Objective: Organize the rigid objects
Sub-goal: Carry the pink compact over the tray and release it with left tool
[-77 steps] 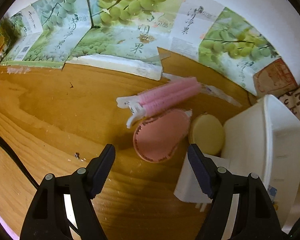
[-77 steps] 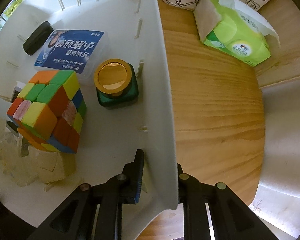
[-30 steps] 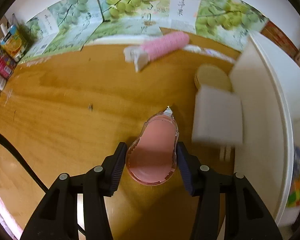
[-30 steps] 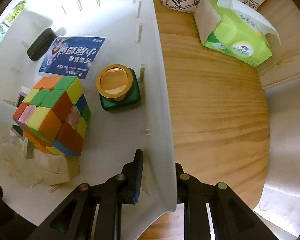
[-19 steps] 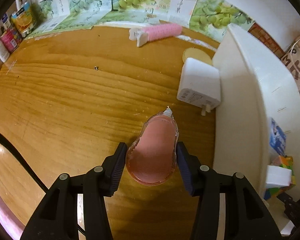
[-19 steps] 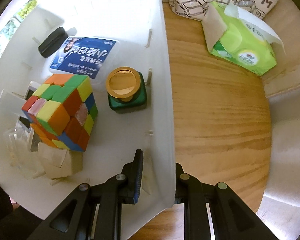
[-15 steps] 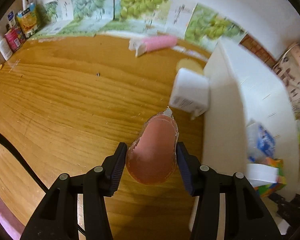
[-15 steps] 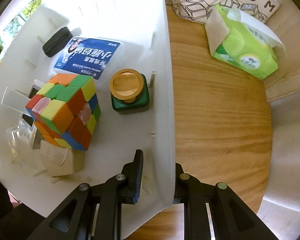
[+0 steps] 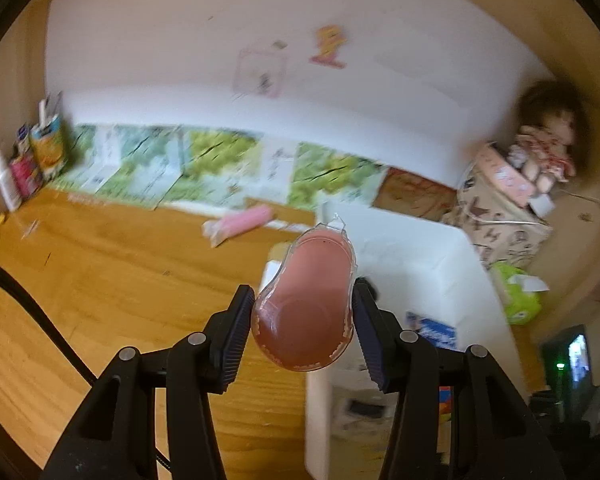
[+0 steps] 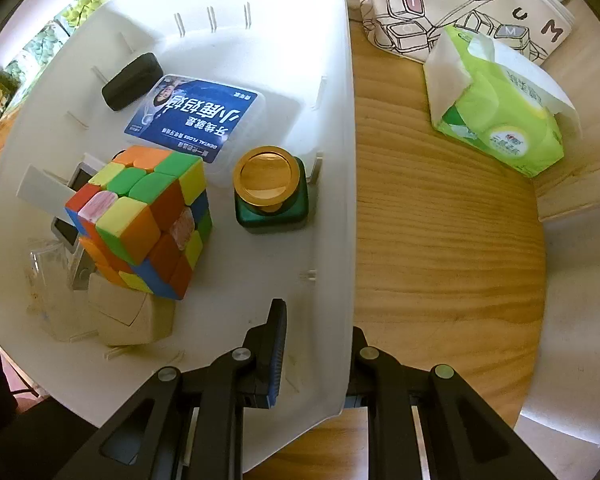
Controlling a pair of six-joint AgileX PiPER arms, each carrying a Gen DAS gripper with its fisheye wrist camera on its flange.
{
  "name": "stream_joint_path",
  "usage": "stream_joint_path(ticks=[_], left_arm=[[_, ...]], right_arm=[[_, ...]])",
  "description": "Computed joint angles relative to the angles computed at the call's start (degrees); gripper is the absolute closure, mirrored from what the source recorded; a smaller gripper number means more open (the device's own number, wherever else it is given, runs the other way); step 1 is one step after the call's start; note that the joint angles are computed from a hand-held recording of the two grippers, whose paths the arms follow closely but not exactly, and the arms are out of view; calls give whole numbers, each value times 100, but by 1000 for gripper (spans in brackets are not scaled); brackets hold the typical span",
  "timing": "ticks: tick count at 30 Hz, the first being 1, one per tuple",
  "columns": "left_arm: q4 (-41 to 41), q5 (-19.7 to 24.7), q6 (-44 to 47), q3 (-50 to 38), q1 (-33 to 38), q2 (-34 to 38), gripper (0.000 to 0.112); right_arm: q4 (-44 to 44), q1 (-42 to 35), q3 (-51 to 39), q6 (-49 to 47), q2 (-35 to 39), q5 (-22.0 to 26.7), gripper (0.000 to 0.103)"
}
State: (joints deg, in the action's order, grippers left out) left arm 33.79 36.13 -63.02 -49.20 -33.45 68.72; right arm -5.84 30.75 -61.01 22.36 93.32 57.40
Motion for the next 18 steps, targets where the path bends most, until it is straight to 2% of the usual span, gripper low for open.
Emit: stream_joint_path(ticks=[12, 18], left_arm=[[-244, -82, 960, -497, -802, 256, 59], [-1322, -324, 2465, -689, -914, 443, 59]], right_arm=[[33, -71, 41, -75, -68, -22, 83], [20, -74, 116, 35, -124, -82, 83]])
